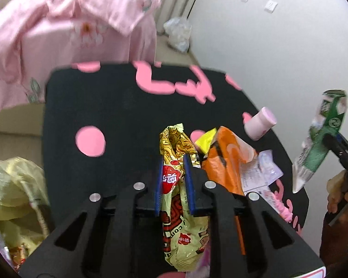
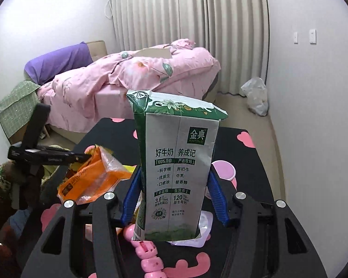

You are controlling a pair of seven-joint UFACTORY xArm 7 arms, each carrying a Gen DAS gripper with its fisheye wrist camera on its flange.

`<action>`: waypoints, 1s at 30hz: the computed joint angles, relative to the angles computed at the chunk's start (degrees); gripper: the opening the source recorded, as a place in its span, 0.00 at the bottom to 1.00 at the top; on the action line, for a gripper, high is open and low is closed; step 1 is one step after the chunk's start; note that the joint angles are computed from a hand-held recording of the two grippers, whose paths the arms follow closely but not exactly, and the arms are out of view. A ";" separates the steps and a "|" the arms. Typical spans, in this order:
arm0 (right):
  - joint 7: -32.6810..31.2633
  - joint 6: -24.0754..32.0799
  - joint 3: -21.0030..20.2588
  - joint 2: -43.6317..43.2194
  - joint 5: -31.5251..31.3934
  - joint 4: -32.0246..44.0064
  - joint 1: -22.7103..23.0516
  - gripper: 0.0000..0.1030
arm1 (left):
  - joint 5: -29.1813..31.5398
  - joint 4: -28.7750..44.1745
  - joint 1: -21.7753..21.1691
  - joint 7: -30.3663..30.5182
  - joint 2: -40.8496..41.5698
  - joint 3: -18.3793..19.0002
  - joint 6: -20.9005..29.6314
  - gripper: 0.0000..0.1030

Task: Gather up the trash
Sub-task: 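Lift the gold wrapper with the left tool while the right tool lifts the green milk carton, then carry the gold wrapper and milk carton to the bin and release both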

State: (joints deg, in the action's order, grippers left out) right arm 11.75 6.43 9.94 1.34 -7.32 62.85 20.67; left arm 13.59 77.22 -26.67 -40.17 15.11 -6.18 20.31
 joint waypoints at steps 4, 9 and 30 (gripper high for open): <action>-1.87 -1.31 0.59 -1.60 1.55 -1.51 0.31 0.51 | 14.39 -2.92 -4.39 -12.12 -5.28 4.37 -0.24 0.16; 5.60 -3.04 1.81 -2.94 -7.04 -2.33 0.09 0.51 | 26.85 -5.76 -3.93 -23.42 -10.90 3.20 0.67 0.16; 9.90 -1.87 3.58 3.23 -15.89 8.32 8.18 0.51 | 36.27 -30.79 13.30 -38.84 -38.99 -6.49 -1.82 0.16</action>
